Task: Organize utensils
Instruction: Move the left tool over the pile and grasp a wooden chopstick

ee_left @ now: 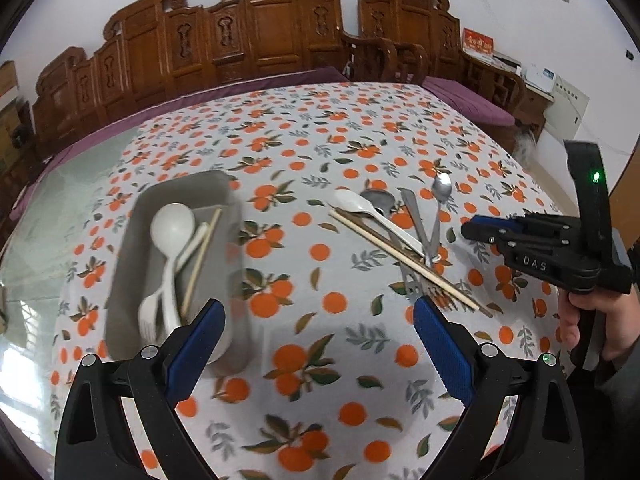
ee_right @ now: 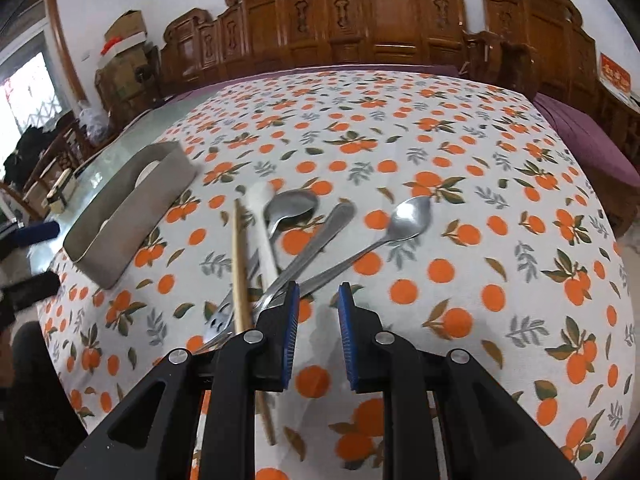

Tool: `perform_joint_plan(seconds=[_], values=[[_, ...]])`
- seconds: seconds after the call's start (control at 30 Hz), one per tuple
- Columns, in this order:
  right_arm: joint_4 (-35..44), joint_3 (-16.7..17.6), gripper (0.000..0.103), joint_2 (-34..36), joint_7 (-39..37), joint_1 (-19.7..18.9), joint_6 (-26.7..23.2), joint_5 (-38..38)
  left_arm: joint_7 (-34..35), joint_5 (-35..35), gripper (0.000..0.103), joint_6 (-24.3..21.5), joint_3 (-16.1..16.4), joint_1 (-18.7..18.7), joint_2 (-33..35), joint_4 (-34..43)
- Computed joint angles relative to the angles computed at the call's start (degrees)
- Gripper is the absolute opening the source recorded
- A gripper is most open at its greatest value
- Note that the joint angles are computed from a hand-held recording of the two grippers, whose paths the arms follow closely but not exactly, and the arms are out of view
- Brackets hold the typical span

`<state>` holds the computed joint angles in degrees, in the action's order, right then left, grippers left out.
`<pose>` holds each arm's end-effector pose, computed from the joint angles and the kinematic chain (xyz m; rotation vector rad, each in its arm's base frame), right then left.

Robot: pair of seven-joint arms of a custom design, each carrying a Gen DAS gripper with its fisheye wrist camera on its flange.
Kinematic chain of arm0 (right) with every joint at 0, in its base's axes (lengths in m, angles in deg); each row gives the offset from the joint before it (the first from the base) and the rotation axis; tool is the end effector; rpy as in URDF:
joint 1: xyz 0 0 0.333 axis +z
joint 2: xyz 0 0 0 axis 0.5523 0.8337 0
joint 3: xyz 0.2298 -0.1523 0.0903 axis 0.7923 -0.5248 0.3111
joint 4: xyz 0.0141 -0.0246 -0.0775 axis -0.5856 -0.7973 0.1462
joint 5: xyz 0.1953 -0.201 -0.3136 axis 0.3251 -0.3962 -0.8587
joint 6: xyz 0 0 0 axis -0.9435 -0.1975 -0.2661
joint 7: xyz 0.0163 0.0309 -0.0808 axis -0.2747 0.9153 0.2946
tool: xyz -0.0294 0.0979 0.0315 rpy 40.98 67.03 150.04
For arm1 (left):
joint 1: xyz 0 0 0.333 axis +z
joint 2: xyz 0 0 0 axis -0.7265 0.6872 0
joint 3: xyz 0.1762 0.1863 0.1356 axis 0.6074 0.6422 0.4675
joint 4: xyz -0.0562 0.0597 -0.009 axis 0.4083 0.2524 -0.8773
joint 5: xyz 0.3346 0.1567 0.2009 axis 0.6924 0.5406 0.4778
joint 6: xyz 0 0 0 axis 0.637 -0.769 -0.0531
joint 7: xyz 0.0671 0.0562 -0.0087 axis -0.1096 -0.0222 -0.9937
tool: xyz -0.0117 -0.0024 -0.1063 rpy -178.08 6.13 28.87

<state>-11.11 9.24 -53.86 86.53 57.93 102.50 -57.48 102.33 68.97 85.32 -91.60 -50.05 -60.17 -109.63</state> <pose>0.6547 0.3048 0.5111 -1.8002 1.7150 -0.4512 0.6329 -0.1344 0.5685 -1.3940 2.2788 -0.8072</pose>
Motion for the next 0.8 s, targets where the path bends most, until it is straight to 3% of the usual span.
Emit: perform_joint_plan(seconds=[0.2,0.53,0.8], values=[[-0.14,-1.08,0.022,-0.71,1.70,0.45,-0.68,-3.25,-3.61,3.41,0.091,-1.70,-1.39,-1.20,5.18,4.53],[-1.84,-0.64,0.022,-1.99,3.73,-1.38,1.81,-2.03,-15.47,12.15,0.091,-7.18,-2.74,-3.99,16.66,16.03],[-1.24,-0.34,0.022,-1.47,2.61,-1.55,3.26,-0.46,-19.20,14.54,0.091,-8.74,-3.32,-3.70,19.05,18.46]])
